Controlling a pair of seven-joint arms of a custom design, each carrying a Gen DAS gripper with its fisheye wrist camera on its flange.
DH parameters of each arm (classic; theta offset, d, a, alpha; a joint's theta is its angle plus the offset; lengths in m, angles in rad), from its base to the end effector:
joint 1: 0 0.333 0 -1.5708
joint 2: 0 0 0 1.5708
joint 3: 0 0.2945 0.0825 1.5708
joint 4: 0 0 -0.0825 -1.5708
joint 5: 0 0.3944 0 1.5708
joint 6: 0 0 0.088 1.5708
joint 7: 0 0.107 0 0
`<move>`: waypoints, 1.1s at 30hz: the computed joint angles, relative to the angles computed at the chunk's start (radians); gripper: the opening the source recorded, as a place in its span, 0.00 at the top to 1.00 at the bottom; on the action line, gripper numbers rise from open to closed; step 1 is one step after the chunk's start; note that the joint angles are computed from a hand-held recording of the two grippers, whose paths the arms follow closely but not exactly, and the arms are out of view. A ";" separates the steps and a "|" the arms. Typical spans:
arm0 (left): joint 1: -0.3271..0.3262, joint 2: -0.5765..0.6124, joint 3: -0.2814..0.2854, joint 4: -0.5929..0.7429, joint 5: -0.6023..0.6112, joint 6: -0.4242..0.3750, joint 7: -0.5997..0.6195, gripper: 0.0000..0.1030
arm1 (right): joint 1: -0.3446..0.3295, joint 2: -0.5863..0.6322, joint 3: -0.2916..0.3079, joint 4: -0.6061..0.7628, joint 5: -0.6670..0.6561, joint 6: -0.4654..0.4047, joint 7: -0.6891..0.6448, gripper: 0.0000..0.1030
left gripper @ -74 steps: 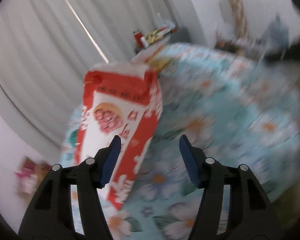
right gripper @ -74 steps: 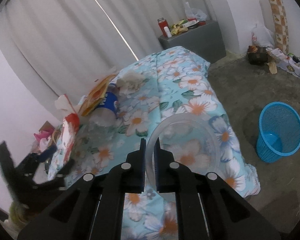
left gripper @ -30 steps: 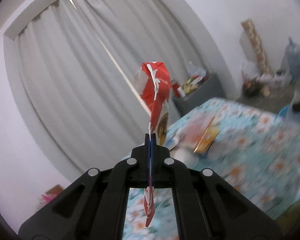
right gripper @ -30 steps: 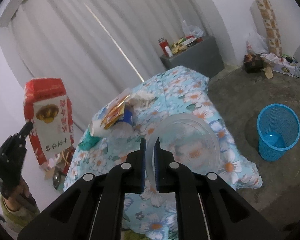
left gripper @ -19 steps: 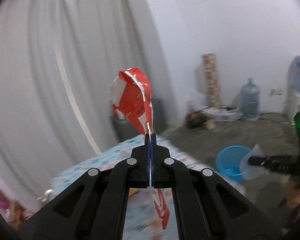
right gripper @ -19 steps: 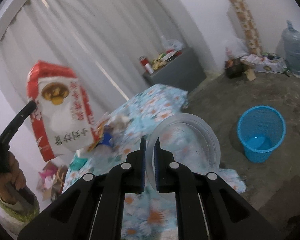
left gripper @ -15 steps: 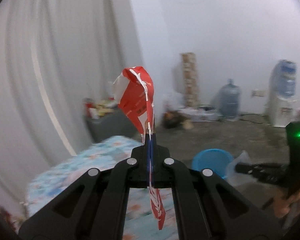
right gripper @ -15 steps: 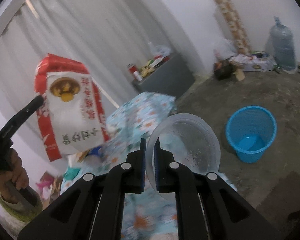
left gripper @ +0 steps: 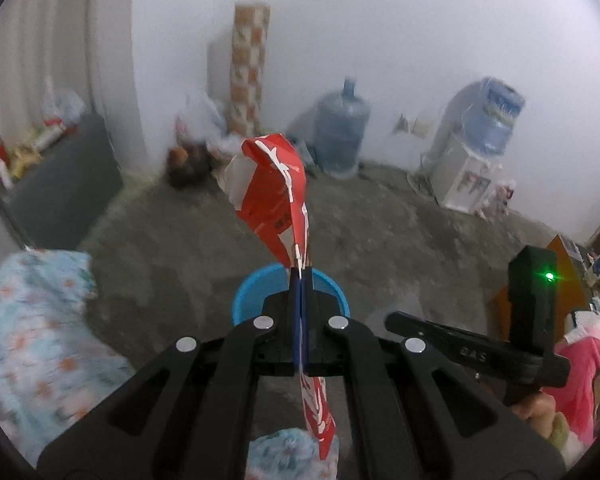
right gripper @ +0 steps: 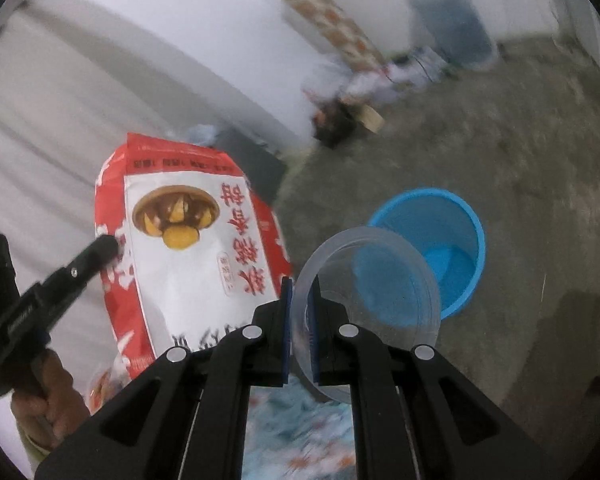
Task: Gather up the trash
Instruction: 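Carry the snack bag and clear cup to the blue wastebasket and release both, then move both tools back over the bed toward the remaining trash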
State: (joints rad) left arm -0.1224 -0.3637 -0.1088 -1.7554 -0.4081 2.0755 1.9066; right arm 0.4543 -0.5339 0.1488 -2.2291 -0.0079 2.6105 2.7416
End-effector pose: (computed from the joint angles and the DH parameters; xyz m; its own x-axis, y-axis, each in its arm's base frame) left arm 0.4614 -0.1431 0.7637 -0.5241 -0.8404 0.1380 -0.6659 0.3033 -0.6816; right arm 0.3726 0.2756 0.6628 -0.2243 -0.6857 -0.6924 -0.6911 0.6129 -0.3831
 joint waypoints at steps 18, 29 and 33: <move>-0.044 0.388 -0.082 0.087 0.221 0.064 -0.092 0.53 | 0.068 0.459 -0.230 0.130 0.626 -0.141 -0.453 0.36; -0.034 0.162 -0.066 0.015 0.164 0.027 -0.084 0.41 | -0.051 0.307 -0.085 0.028 0.493 -0.048 -0.333 0.30; -0.025 0.054 -0.044 -0.013 0.112 0.004 -0.104 0.38 | -0.055 0.185 -0.043 -0.008 0.340 -0.069 -0.226 0.30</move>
